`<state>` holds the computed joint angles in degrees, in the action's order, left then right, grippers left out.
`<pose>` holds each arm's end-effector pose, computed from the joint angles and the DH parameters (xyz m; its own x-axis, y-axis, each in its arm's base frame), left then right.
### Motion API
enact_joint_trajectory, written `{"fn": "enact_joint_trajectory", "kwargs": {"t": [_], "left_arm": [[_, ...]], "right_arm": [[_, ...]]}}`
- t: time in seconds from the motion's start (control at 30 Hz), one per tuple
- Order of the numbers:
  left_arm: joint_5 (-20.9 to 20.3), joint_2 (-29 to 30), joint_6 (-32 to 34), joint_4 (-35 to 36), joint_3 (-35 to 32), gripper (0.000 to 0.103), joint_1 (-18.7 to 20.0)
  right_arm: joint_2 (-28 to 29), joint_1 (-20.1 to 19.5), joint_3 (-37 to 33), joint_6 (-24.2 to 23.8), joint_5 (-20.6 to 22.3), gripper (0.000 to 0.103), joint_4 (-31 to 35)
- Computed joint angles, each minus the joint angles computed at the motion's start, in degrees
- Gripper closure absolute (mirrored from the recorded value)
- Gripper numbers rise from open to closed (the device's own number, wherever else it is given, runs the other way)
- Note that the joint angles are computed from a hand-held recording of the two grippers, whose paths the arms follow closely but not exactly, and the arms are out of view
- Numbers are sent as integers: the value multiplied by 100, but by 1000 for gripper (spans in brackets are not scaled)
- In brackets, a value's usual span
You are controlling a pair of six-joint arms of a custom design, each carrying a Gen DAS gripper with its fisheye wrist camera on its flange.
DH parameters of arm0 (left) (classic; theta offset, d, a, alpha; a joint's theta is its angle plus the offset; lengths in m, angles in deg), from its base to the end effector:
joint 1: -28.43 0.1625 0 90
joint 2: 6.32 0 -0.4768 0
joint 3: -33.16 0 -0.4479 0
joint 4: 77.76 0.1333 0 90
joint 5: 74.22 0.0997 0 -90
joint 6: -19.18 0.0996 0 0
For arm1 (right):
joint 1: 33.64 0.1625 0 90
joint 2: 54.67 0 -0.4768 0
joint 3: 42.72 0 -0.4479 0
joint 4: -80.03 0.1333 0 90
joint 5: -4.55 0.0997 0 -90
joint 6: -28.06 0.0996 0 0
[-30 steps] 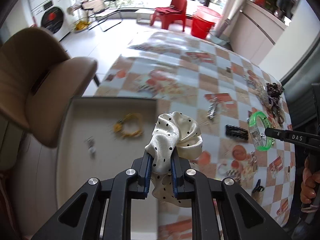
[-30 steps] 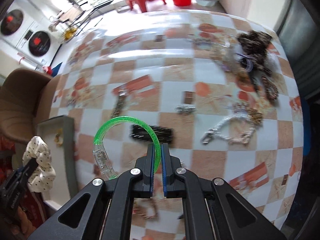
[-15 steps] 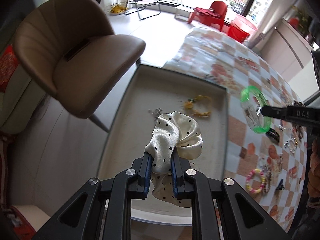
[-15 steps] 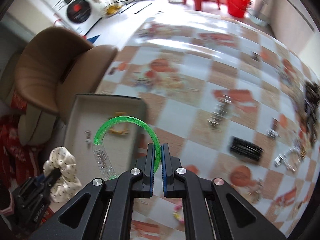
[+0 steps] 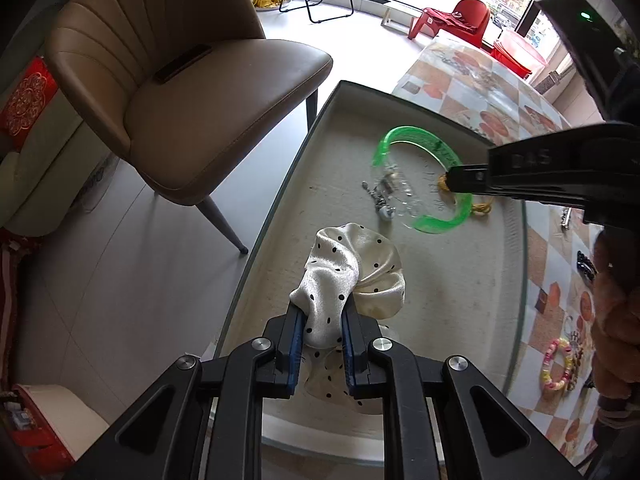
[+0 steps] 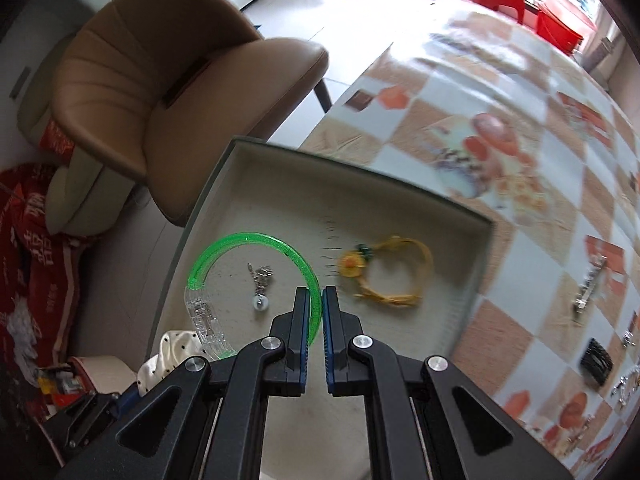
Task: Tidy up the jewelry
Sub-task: 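Carry the scrunchie and green bangle into the tray and release both, then move both tools back over the table toward the remaining jewelry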
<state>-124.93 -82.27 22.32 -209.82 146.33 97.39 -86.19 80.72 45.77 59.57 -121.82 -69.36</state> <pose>-0.0243 -0.6102 0.2857 -0.7208 0.2786 -0.6347 0.3978 0.9161 -0.0497 0.3785 -0.6559 -0.0397 -0.8495 0.2120 0.4830 0.0374 0.9376 -0.3457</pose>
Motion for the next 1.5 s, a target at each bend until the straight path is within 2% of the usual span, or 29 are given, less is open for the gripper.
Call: {"fn": "enact_joint_trajectory", "kwargs": {"t": [0.3, 0.43, 0.63, 0.67, 0.7, 0.73, 0.77, 0.97, 1.0, 1.07, 1.1, 1.13, 1.17, 1.23, 1.37, 1.5], "left_arm": [[121, 244, 288, -629, 82, 83, 103], [254, 254, 325, -726, 141, 83, 107], [403, 271, 371, -714, 163, 82, 107], [424, 266, 381, -721, 172, 80, 103], [474, 270, 388, -732, 181, 74, 88], [520, 258, 404, -768, 203, 52, 72], [472, 231, 457, -843, 227, 46, 64], [575, 220, 669, -915, 291, 46, -44], [581, 222, 656, -899, 291, 46, -58], [599, 232, 646, -893, 281, 42, -78], [611, 236, 640, -887, 275, 32, -90], [652, 223, 618, -928, 305, 9, -125], [683, 207, 659, -1071, 351, 2, -157], [692, 190, 771, -1205, 400, 2, -203], [740, 209, 773, -1034, 384, 2, -280], [715, 177, 839, -960, 400, 0, -369]], "right_arm": [[289, -172, -335, 60, -300, 96, -200], [363, -232, -435, 277, -352, 96, -153], [488, -214, -572, 352, -515, 96, -69], [497, -208, -585, 360, -525, 96, -52], [496, -205, -588, 366, -527, 96, -40], [496, -202, -590, 375, -524, 96, -31], [495, -202, -597, 380, -519, 96, -14], [469, -205, -591, 333, -435, 94, 16], [450, -208, -569, 305, -392, 92, -19], [408, -203, -501, 245, -337, 80, -111], [388, -191, -468, 225, -341, 66, -168], [353, -177, -409, 194, -352, 58, -257], [315, -165, -348, 156, -347, 57, -355], [217, -158, -222, 131, -250, 56, -484], [-8, -119, 100, 140, -174, 51, -783], [-330, -83, 592, 247, -82, 39, -1220]]}}
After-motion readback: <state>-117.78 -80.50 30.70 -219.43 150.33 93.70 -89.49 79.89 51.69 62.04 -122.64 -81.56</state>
